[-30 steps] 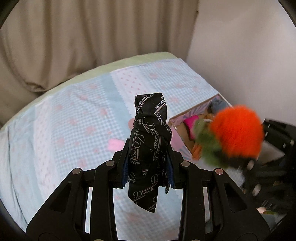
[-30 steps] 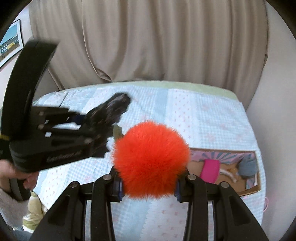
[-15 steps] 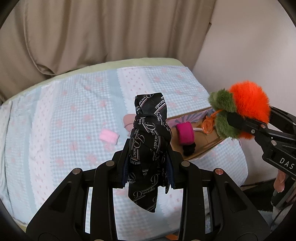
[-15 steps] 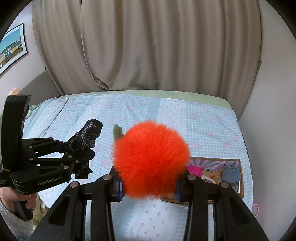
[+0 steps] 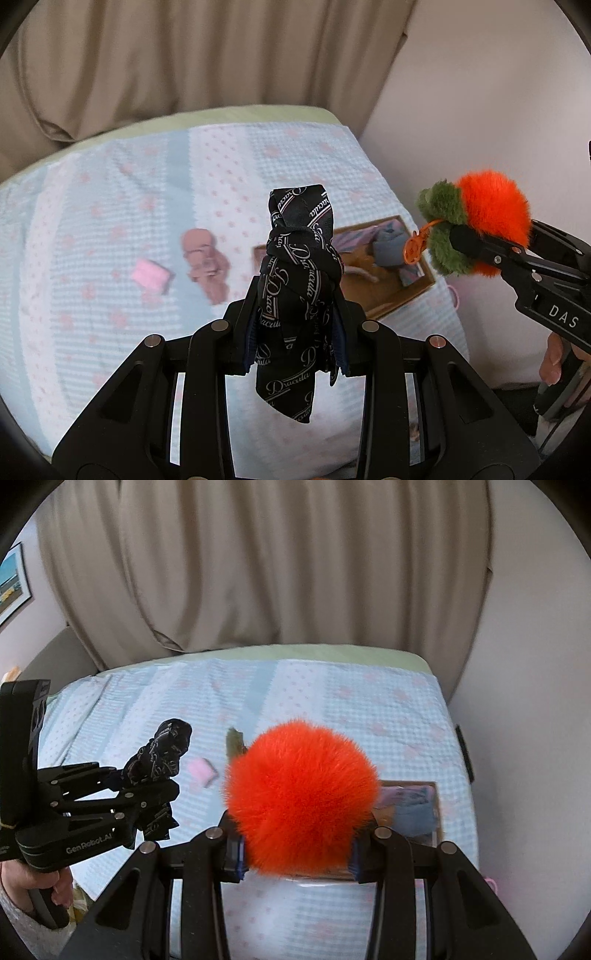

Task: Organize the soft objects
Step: 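Carry the black cloth and orange pompom into the box and release both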

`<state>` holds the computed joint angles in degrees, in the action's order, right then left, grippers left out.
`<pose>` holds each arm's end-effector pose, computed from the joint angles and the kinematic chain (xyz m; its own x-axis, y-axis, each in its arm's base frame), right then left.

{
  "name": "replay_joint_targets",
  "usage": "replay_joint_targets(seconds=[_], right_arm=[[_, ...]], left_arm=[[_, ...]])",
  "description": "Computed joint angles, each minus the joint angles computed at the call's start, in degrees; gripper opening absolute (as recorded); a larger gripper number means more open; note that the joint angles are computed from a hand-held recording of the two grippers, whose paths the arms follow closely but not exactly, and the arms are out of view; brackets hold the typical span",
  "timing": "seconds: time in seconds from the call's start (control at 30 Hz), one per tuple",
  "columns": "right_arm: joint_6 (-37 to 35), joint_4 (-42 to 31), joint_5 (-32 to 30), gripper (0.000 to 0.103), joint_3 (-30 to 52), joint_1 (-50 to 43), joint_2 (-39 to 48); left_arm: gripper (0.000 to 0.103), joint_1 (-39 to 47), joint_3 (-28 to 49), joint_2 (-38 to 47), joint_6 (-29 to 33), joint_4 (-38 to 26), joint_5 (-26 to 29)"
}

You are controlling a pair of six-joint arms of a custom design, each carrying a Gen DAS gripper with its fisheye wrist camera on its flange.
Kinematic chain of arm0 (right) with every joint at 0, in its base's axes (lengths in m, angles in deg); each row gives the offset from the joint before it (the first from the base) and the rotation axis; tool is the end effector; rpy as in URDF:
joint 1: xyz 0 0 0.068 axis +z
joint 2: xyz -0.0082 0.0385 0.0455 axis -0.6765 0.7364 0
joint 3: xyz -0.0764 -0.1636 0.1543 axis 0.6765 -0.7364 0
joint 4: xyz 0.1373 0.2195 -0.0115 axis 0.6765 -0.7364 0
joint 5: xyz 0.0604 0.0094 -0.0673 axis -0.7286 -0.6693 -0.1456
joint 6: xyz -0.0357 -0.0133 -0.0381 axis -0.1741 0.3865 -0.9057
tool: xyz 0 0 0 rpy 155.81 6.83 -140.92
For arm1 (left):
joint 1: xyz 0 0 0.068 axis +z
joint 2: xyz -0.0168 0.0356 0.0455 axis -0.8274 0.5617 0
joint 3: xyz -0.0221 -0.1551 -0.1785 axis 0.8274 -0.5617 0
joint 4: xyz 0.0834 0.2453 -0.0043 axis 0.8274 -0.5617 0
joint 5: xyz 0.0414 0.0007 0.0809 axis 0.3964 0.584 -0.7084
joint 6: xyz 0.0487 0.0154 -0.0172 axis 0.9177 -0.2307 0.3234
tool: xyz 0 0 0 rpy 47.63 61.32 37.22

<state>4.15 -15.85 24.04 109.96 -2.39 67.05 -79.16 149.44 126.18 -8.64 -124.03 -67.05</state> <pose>0.2685 0.2264 0.3997 -0.7054 -0.4149 -0.5747 -0.5507 0.8313 0.0757 0.2321 -0.0973 0.3366 -0.8382 -0.1510 -0.5241 -0.0448 0.9767 -0.2098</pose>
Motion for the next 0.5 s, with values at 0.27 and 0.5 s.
replay_joint_targets(seconds=[0.27, 0.5], right_arm=[[-6.60, 1.10, -4.13, 0.037, -2.90, -11.15, 3.71], [-10.26, -3.09, -5.83, 0.037, 5.72, -16.33, 16.07]], left_arm=[[0.029, -5.85, 5.82, 16.61, -6.89, 6.60, 0.50], [0.029, -5.24, 10.88, 30.27, -9.34, 8.87, 3.32]])
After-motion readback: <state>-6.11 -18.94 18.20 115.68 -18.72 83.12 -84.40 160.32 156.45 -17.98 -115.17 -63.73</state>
